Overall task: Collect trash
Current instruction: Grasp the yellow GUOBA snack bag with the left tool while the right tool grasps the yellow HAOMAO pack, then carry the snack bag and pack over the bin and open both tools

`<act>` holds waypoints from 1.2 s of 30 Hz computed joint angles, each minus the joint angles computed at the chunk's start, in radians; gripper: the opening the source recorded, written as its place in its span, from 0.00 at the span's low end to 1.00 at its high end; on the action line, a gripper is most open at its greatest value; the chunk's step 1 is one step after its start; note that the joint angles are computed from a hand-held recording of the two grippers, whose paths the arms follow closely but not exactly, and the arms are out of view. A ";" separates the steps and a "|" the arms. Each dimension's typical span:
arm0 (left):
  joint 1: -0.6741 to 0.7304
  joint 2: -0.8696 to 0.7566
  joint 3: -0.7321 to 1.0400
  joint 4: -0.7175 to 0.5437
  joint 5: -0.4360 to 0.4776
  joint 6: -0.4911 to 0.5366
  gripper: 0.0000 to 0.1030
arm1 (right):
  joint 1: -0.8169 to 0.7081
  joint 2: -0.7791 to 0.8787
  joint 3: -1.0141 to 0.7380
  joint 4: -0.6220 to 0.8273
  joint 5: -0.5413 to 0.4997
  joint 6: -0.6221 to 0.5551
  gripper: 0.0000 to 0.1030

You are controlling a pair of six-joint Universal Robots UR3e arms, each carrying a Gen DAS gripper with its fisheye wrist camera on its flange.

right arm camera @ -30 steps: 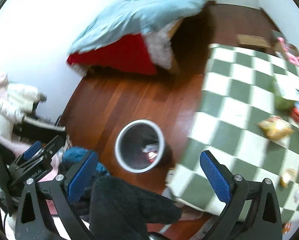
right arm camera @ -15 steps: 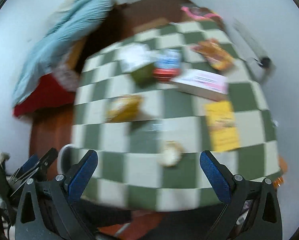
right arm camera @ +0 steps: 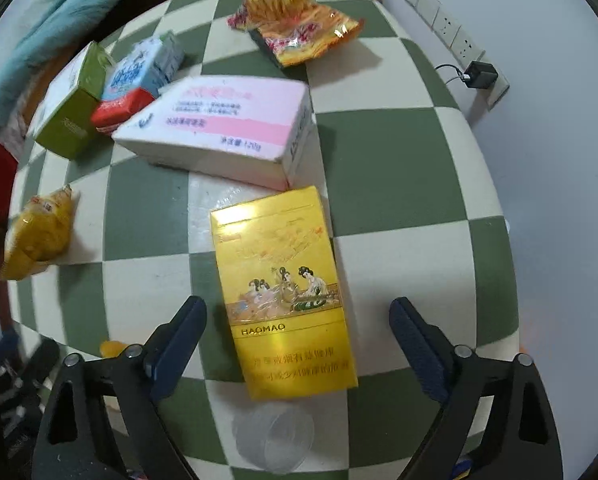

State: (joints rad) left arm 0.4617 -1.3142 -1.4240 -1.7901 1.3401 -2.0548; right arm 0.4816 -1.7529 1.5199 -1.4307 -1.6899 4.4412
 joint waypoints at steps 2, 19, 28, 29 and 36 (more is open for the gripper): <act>-0.008 -0.009 0.005 0.019 0.001 -0.014 0.99 | 0.004 0.030 -0.028 0.021 -0.011 -0.020 0.87; -0.277 -0.260 0.135 0.232 0.051 -0.146 0.98 | -0.111 -0.098 0.059 -0.015 -0.018 -0.064 0.57; -0.253 -0.273 0.146 0.160 0.009 -0.100 0.52 | -0.049 -0.064 0.019 -0.022 -0.023 0.010 0.57; -0.243 -0.269 0.155 0.138 0.000 -0.092 0.52 | -0.040 -0.060 0.006 -0.018 -0.029 0.017 0.57; -0.134 -0.181 0.200 0.000 -0.096 0.017 0.49 | 0.038 -0.025 -0.113 0.023 -0.070 0.077 0.57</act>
State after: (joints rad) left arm 0.3278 -1.4954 -1.2236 -1.7898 1.2437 -2.0376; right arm 0.5197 -1.7781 1.4072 -1.4077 -1.7604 4.5181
